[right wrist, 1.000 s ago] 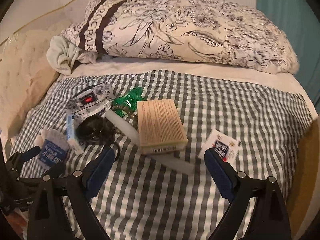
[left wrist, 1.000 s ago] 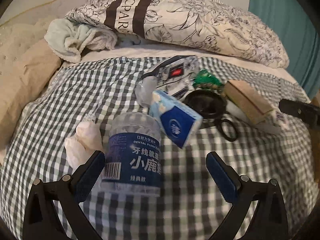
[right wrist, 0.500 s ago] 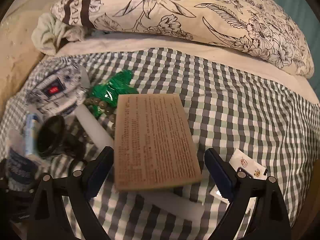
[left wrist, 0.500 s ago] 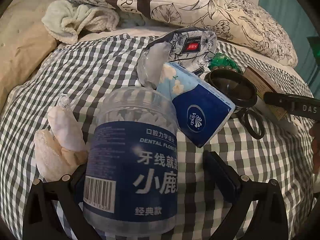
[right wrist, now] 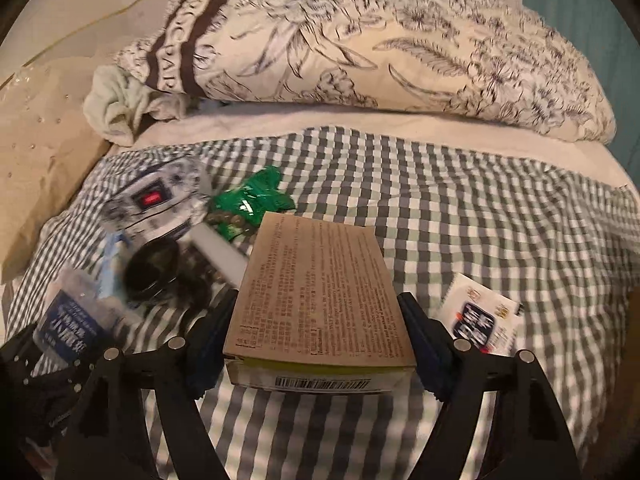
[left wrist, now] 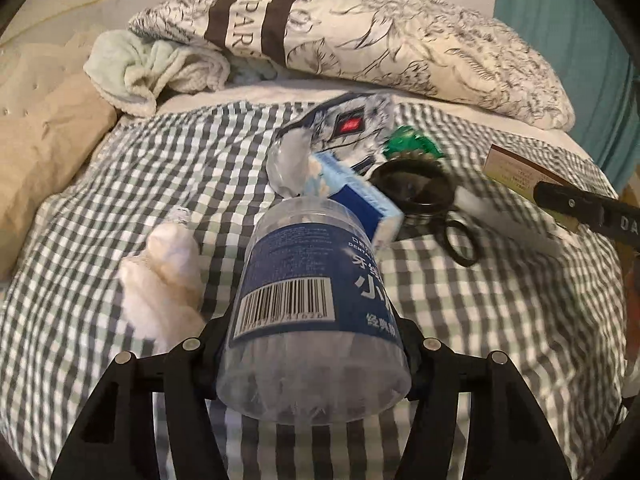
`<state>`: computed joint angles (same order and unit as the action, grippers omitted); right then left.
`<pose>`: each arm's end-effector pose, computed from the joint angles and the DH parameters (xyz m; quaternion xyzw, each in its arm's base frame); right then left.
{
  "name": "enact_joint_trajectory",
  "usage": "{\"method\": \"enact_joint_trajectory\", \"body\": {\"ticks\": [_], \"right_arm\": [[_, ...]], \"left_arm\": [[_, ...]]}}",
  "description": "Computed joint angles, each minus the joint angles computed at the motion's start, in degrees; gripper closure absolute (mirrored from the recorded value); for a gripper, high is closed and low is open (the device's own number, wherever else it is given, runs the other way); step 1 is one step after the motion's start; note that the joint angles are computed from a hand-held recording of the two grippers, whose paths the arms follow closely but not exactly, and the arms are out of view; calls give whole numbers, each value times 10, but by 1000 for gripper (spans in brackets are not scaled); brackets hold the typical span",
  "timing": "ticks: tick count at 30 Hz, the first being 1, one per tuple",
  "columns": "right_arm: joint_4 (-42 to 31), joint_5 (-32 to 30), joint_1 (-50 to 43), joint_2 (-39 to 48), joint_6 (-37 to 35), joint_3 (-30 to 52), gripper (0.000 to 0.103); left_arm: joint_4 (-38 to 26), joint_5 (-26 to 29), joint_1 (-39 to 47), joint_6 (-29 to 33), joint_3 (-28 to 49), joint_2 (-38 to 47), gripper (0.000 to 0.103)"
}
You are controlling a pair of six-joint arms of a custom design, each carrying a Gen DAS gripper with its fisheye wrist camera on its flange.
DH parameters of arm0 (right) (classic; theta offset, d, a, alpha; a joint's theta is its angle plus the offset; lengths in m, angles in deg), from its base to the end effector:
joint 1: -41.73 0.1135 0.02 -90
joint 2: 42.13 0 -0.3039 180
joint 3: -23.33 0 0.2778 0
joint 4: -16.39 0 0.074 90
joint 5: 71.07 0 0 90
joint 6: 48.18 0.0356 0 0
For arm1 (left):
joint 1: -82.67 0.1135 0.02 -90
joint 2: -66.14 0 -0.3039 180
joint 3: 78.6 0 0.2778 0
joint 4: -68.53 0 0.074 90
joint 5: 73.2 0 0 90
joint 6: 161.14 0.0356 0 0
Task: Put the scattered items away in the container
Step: 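Carry the bottle and tan box to the cardboard box and release both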
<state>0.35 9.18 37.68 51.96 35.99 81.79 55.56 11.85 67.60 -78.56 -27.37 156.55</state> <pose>0.3347 -0.0177 0.1692 -0.0425 0.9406 0.0518 0.3328 0.2950 -0.0763 0.1555 0.0491 0.9439 -0.0231 0.3258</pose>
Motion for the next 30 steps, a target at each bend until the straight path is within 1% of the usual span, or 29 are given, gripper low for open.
{"method": "enact_joint_trajectory", "body": {"ticks": [2, 6, 10, 16, 19, 22, 25, 27, 30], "right_arm": [[-10, 0, -2, -44, -7, -27, 26], [-43, -28, -14, -135, -13, -79, 26], [-86, -35, -27, -230, -25, -119, 26], [-193, -39, -34, -354, -45, -140, 26], [-242, -60, -57, -403, -63, -138, 26], [-293, -92, -110, -446, -94, -125, 26], [-347, -150, -203, -470, -150, -102, 26], [-393, -199, -288, -465, -204, -76, 26], [-459, -260, -414, -432, -296, -26, 26]], "left_arm": [[-20, -2, -5, -1, -9, -32, 41], [-58, -3, -28, -1, -33, -110, 41], [-107, -31, -73, -9, -30, -167, 41], [-169, -66, -139, -48, -7, -207, 41], [-196, -93, -177, -69, 5, -219, 41], [-224, -123, -224, -95, 24, -225, 41], [-244, -146, -276, -122, 52, -217, 41], [-253, -163, -320, -138, 83, -197, 41], [-258, -171, -372, -143, 136, -155, 41]]}}
